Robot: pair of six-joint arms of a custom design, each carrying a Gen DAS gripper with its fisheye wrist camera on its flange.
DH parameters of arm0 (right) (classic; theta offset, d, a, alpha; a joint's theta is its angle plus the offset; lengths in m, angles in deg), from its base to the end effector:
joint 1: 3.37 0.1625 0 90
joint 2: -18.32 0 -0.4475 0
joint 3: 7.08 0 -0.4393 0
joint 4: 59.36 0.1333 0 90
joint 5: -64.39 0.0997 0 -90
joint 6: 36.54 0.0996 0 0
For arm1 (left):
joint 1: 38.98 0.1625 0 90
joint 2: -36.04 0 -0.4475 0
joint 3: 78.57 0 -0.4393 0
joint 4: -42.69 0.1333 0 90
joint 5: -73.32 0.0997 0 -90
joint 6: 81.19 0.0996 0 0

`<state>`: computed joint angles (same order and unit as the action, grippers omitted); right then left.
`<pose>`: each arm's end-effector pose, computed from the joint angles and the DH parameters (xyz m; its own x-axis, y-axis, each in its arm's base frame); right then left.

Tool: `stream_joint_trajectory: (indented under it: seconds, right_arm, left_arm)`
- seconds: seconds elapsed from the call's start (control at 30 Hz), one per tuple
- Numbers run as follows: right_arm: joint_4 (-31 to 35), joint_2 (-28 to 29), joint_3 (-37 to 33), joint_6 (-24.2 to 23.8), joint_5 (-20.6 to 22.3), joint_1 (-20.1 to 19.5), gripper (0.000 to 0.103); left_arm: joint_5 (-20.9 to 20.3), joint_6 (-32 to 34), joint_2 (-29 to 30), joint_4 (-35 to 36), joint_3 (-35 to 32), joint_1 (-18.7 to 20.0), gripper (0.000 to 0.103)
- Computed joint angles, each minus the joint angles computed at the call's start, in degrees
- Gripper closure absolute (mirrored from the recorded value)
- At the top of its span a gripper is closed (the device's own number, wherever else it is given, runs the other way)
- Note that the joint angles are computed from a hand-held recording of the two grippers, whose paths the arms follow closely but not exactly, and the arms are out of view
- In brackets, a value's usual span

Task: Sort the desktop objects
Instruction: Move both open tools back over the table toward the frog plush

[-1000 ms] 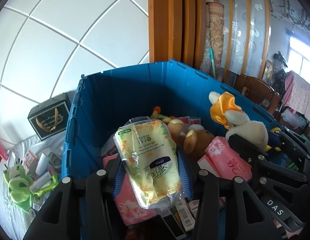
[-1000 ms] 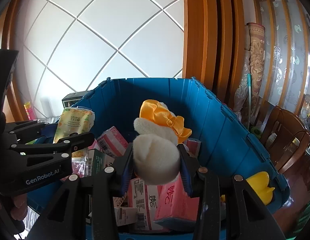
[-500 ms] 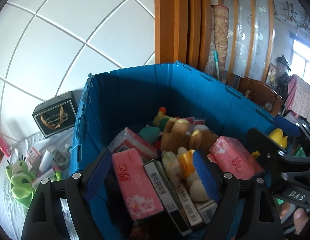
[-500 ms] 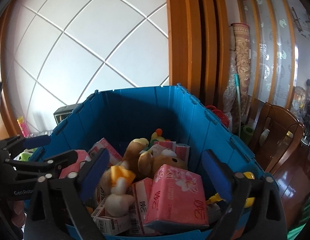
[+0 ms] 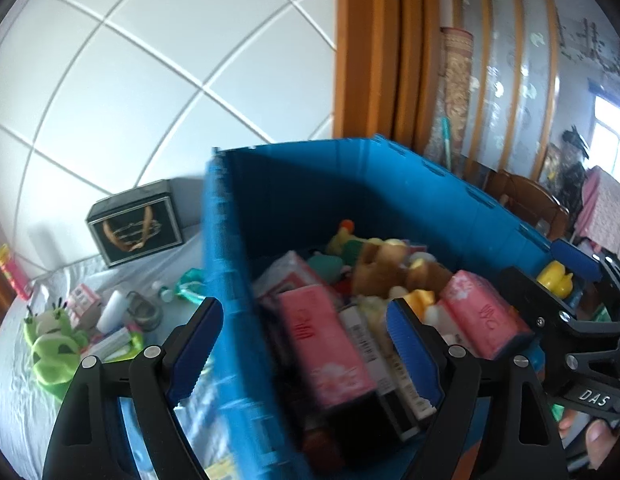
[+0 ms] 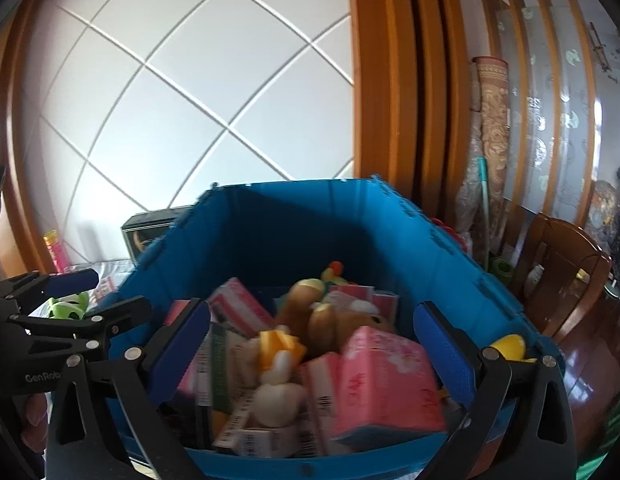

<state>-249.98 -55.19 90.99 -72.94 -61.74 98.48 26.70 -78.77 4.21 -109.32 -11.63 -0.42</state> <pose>0.2021 -0.6000 0.4864 -0.7015 0.1774 0.6903 -0.5786 0.4237 -0.6969 -0.5477 -0.6946 0.1264 -0.6660 0.3978 -0.6311 0.7261 0.5396 -0.4262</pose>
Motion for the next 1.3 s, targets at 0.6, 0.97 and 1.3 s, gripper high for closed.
stream_joint_trajectory:
  seconds: [0.6, 0.97, 1.3]
  right_arm:
    - [2.8, 19.4, -10.3, 3.1, 4.7, 10.7, 0.000]
    - [17.3, 31.6, -18.7, 9.7, 3.2, 11.2, 0.000]
    - [26.1, 37.1, -26.5, 12.3, 8.3, 8.5, 0.000]
  left_arm:
    - [11.4, -7.3, -21.3, 0.8, 17.8, 11.2, 0.008]
    - [14.7, -18.9, -27.4, 13.1, 20.1, 19.2, 0.008]
    - [19.2, -24.5, -27.1, 20.9, 17.8, 21.1, 0.008]
